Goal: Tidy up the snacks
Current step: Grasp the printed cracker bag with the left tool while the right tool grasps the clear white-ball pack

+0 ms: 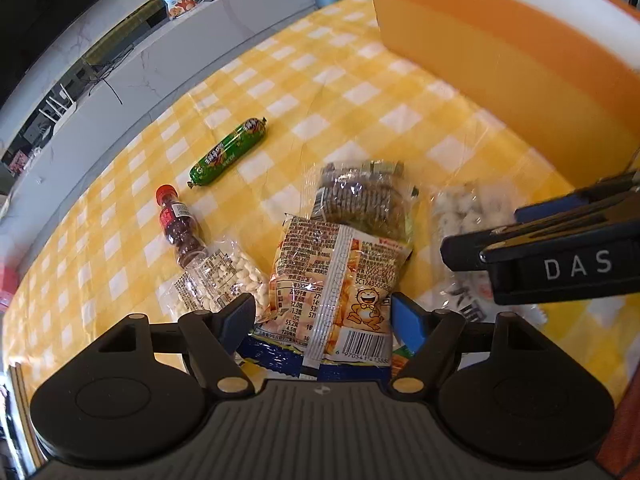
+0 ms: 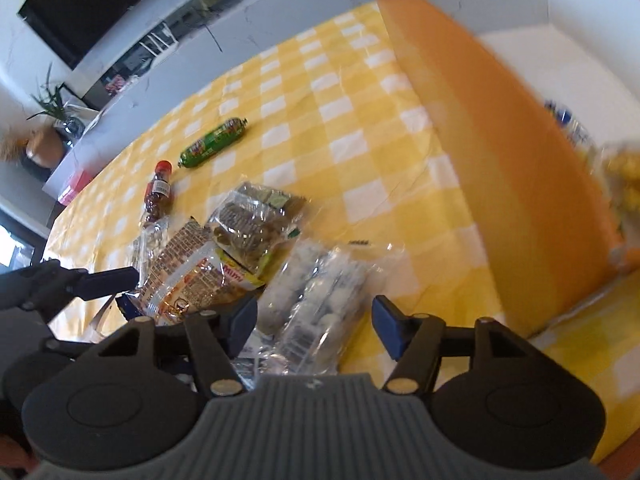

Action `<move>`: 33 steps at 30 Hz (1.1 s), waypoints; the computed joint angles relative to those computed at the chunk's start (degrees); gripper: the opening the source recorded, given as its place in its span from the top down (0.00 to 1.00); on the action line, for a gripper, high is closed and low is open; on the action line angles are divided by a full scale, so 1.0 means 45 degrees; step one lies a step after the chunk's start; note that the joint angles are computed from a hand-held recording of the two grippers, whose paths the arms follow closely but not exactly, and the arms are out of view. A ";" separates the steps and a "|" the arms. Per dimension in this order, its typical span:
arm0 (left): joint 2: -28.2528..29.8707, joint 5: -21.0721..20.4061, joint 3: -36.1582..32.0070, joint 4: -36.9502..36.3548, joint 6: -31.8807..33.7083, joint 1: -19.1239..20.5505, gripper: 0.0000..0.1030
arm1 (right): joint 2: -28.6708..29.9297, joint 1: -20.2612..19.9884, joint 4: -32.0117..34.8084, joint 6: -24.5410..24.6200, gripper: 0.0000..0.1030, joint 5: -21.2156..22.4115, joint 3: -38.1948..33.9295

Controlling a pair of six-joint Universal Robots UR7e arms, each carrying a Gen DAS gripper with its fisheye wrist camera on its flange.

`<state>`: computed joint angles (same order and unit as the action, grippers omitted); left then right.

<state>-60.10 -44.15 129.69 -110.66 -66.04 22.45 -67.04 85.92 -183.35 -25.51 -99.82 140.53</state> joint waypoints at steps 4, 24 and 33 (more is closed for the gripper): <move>0.0073 -0.0066 -0.0035 0.0222 -0.0235 0.0000 0.19 | 0.0891 0.0623 -0.1392 -0.0138 0.29 -0.0784 0.0059; -0.0258 -0.0562 -0.0162 0.0201 0.0360 0.0197 0.17 | 0.0249 0.0551 -0.1228 -0.4978 0.38 -0.2012 0.0446; 0.0421 -0.0288 -0.0630 0.0519 0.0104 0.0598 0.19 | 0.1029 0.0438 -0.3785 -0.4226 0.27 -0.2153 0.1237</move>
